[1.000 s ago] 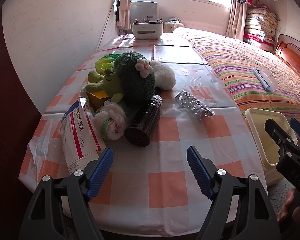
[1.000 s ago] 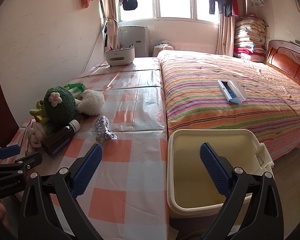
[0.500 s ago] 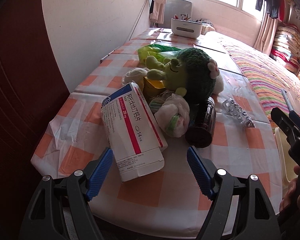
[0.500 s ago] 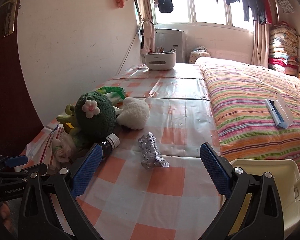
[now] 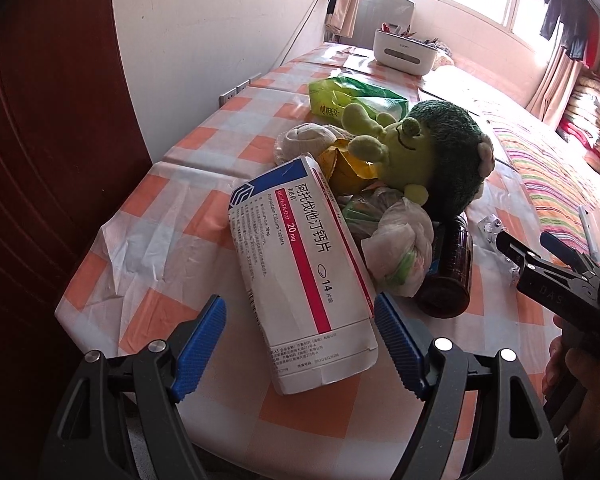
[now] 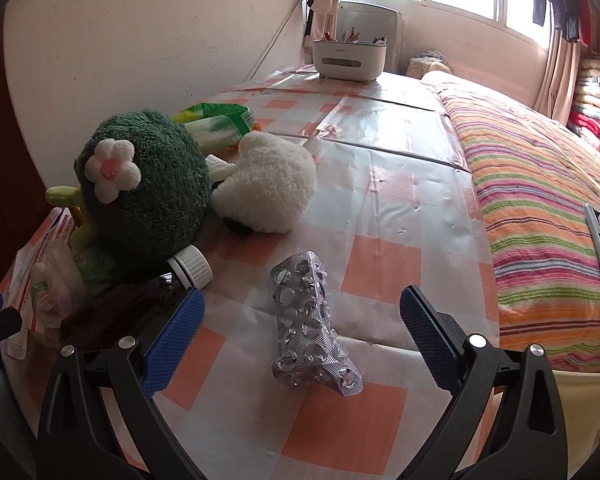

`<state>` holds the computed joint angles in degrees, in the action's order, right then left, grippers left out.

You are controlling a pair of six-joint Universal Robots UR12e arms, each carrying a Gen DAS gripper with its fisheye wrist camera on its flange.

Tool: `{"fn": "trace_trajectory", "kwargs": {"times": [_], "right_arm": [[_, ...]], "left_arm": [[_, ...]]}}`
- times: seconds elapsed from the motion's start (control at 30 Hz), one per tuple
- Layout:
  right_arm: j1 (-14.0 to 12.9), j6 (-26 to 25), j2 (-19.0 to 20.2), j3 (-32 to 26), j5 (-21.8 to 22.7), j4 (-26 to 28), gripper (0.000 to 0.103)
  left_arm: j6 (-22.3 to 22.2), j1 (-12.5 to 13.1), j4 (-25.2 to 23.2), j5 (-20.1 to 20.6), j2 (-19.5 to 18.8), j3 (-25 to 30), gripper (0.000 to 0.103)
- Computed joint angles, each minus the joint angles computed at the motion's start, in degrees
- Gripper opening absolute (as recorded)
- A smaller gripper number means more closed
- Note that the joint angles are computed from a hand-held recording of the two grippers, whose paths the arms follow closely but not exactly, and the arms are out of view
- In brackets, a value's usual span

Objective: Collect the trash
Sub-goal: 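Reach right tool to silver blister pack while left tool reaches white medicine box, then close right gripper on blister pack while left gripper grasps the medicine box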

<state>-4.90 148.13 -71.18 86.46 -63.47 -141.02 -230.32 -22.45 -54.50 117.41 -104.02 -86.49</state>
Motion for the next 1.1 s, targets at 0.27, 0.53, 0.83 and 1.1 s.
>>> {"fn": "trace_trajectory", "kwargs": {"times": [0.27, 0.53, 0.83, 1.1], "right_arm": [[0.6, -2.5, 2.2, -4.1, 0.1, 10.9, 0.049], [0.1, -4.1, 1.6, -3.5, 2.9, 12.8, 0.032], [-0.5, -4.0, 1.5, -3.7, 4.7, 14.5, 0.032], [-1.4, -2.7, 1.6, -3.9, 6.8, 15.8, 0.032]], "left_arm": [[-0.6, 1.0, -0.6, -1.6, -0.2, 0.1, 0.074], [-0.5, 3.0, 0.4, -4.3, -1.1, 1.0, 0.074], [-2.9, 5.1, 1.9, -9.3, -2.1, 0.9, 0.074], [-5.1, 5.2, 7.2, -8.0, -1.5, -1.6, 0.057]]}}
